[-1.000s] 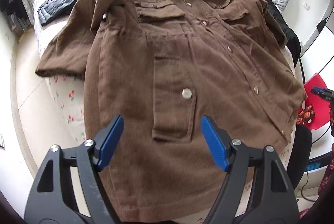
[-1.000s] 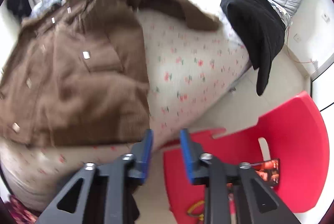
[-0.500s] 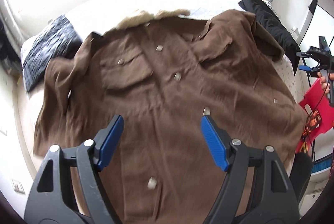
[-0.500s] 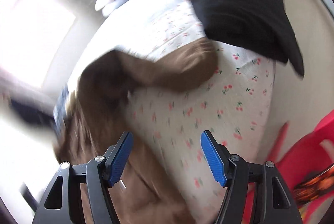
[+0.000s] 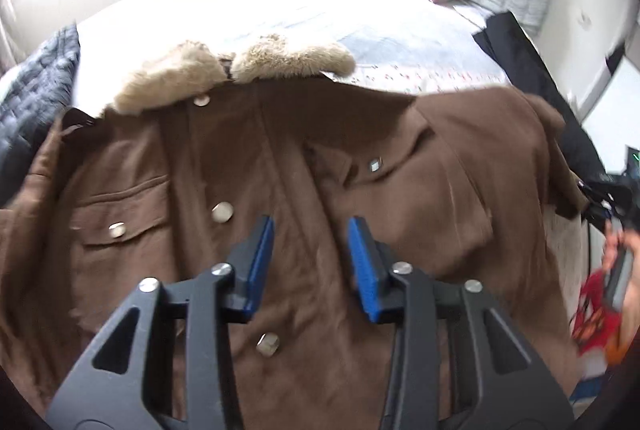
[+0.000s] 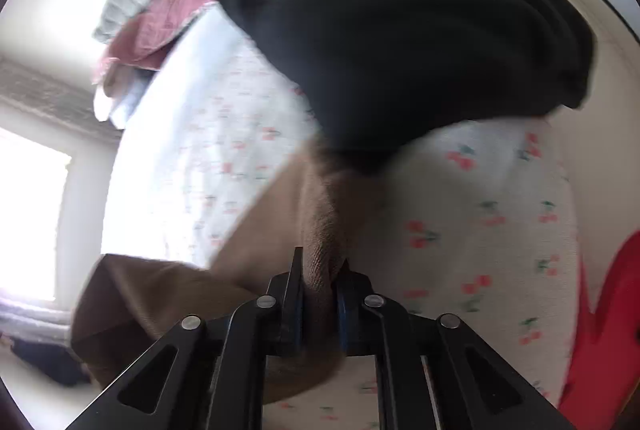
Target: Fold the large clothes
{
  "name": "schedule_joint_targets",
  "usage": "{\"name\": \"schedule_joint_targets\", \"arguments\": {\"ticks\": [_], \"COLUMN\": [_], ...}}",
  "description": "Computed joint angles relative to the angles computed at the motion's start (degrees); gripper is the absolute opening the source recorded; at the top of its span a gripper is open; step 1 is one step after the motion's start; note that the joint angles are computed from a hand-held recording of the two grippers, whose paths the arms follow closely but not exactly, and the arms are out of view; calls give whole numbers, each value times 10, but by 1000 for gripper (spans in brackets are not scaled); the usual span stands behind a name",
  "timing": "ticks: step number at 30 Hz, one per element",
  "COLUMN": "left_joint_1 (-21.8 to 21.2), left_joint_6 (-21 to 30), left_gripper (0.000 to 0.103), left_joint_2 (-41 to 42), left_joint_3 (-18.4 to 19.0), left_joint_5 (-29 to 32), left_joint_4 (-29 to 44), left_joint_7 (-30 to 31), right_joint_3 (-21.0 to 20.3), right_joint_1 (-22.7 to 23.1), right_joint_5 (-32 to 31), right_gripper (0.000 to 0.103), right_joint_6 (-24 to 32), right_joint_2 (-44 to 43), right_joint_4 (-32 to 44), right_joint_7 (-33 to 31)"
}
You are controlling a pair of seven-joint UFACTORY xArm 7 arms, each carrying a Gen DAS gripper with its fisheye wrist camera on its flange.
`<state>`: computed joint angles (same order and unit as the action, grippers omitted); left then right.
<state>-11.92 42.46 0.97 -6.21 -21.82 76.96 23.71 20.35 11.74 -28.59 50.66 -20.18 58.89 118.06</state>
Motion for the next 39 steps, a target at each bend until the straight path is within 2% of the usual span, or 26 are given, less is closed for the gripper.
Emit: {"name": "schedule_joint_targets", "arguments": {"ticks": [4, 7, 8, 10, 12, 13, 15, 17, 18, 19, 21, 22, 23, 24, 25, 28, 31, 34, 35, 37, 39], "left_joint_1": [-16, -29, -35, -49, -72, -76, -95, -112, -126, -115, -97, -88, -77, -72, -68, -59, -58, -77, -98, -96, -92], "left_joint_6": [-13, -15, -13, -9, -33, -35, -50, -36, -13, -15, 8, 24, 32, 31, 27, 41, 63, 60, 32, 8, 55], "left_gripper": [29, 27, 22, 20, 15, 3, 1, 1, 1, 2, 6, 9, 16, 21, 25, 25, 25, 26, 28, 29, 32], "left_joint_2": [46, 59, 63, 72, 80, 88, 106, 139, 159, 159, 148, 141, 127, 115, 102, 74, 59, 58, 52, 36, 28], "left_joint_3": [-20, -45, -52, -65, -79, -86, -89, -83, -72, -83, -94, -96, -98, -95, -90, -78, -71, -70, -62, -70, -60], "left_joint_5": [-29, -88, -111, -134, -141, -161, -153, -100, -69, -62, -85, -100, -127, -141, -153, -185, -209, -169, -138, -122, -108], "left_joint_4": [35, 40, 40, 43, 34, 36, 43, 70, 87, 86, 87, 85, 77, 69, 59, 46, 35, 9, -10, -28, -6], "left_joint_7": [-20, 8, 18, 26, 26, 37, 15, -32, -50, -46, -18, -6, 13, 23, 30, 50, 73, 71, 64, 67, 37], "right_joint_3": [22, 37, 39, 33, 25, 21, 9, -25, -41, -55, -71, -77, -78, -76, -71, -67, -36, -3, 5, 23, 36], "right_joint_1": [0, 11, 16, 26, 37, 44, 59, 52, 46, 46, 52, 51, 48, 42, 37, 24, 15, 11, 14, 24, 40], "right_joint_5": [-96, -202, -232, -278, -311, -322, -320, -263, -221, -198, -183, -173, -163, -158, -156, -138, -127, -108, -102, -92, -89], "right_gripper": [9, 8, 8, 8, 8, 8, 8, 10, 14, 16, 29, 33, 46, 55, 57, 60, 65, 70, 72, 74, 75], "right_joint_6": [109, 215, 240, 266, 289, 301, 335, 348, 354, 356, 377, 365, 353, 346, 337, 305, 317, 311, 298, 289, 286], "right_joint_2": [59, 113, 125, 142, 157, 175, 205, 214, 203, 193, 161, 124, 100, 79, 59, 8, 0, 16, 22, 43, 66], "right_joint_4": [162, 305, 342, 398, 448, 477, 520, 517, 494, 467, 402, 352, 320, 297, 277, 238, 248, 263, 263, 277, 294], "right_joint_7": [-124, -213, -236, -271, -307, -327, -373, -427, -436, -428, -395, -386, -383, -383, -380, -395, -415, -418, -415, -407, -406]}}
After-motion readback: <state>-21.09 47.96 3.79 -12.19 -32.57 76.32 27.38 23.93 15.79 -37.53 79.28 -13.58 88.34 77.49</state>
